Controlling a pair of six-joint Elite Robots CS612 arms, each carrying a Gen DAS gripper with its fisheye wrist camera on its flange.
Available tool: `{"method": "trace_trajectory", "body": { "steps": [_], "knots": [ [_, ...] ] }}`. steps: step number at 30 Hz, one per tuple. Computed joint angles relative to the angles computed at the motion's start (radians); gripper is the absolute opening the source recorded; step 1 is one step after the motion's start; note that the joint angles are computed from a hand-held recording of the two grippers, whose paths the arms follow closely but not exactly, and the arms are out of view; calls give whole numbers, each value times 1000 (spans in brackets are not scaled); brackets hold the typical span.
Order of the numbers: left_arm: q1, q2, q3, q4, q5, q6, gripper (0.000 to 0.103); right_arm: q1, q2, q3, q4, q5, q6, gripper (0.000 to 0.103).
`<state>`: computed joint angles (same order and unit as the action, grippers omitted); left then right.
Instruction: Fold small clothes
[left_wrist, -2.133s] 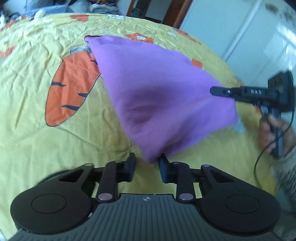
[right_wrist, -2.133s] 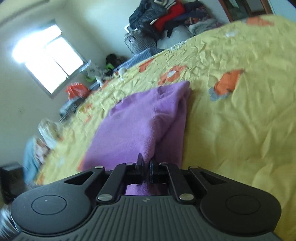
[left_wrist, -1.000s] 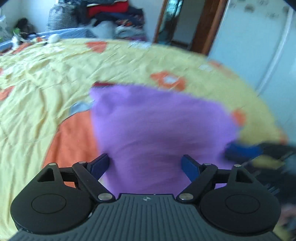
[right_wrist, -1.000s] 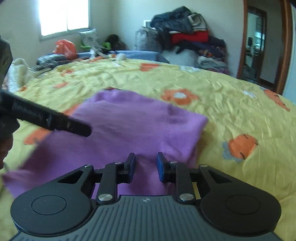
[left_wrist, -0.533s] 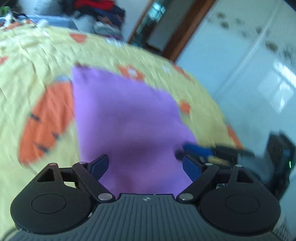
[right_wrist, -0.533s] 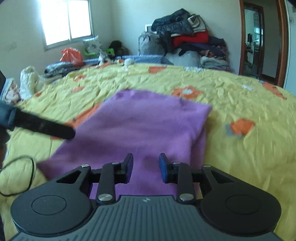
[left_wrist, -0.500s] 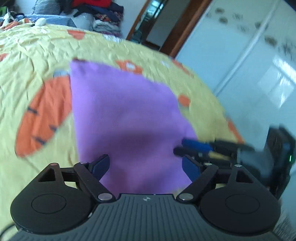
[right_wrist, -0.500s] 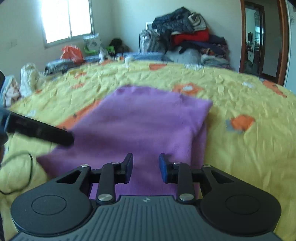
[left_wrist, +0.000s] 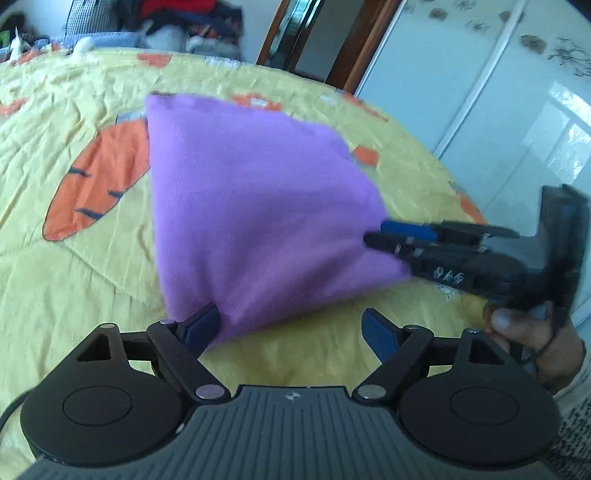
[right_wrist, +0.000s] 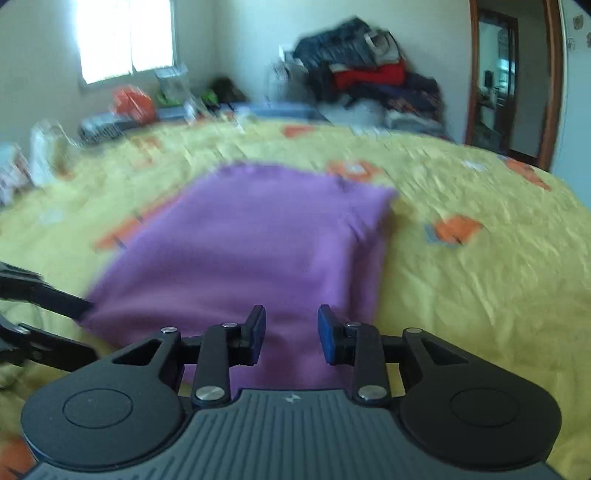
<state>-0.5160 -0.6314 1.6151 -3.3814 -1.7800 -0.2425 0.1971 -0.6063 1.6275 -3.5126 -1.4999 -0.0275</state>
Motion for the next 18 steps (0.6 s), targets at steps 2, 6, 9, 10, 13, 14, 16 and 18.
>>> {"method": "trace_trajectory", "body": {
  "steps": [2, 6, 9, 10, 13, 14, 16, 18],
  "knots": [
    [0, -3, 1, 9, 7, 3, 84, -8, 5, 4, -23, 22, -3, 29],
    [2, -21, 20, 8, -6, -29, 88, 2, -5, 11, -41, 2, -7, 30],
    [6, -9, 11, 23, 3, -43, 86, 12, -3, 5, 1, -57, -79, 29],
    [6, -12, 12, 33, 2, -39, 86, 3, -3, 12, -10, -37, -66, 29],
    [8, -26, 17, 46, -15, -45, 87, -5, -16, 12, 6, -18, -33, 30],
    [9, -26, 15, 33, -29, -46, 89, -7, -14, 5, -16, -13, -25, 30],
    [4, -23, 1, 9, -1, -48, 91, -10, -7, -25, -25, 4, -17, 30],
    [2, -12, -25, 6, 10, -59, 91, -17, 13, -69, -20, 53, -14, 30]
  ]
}}
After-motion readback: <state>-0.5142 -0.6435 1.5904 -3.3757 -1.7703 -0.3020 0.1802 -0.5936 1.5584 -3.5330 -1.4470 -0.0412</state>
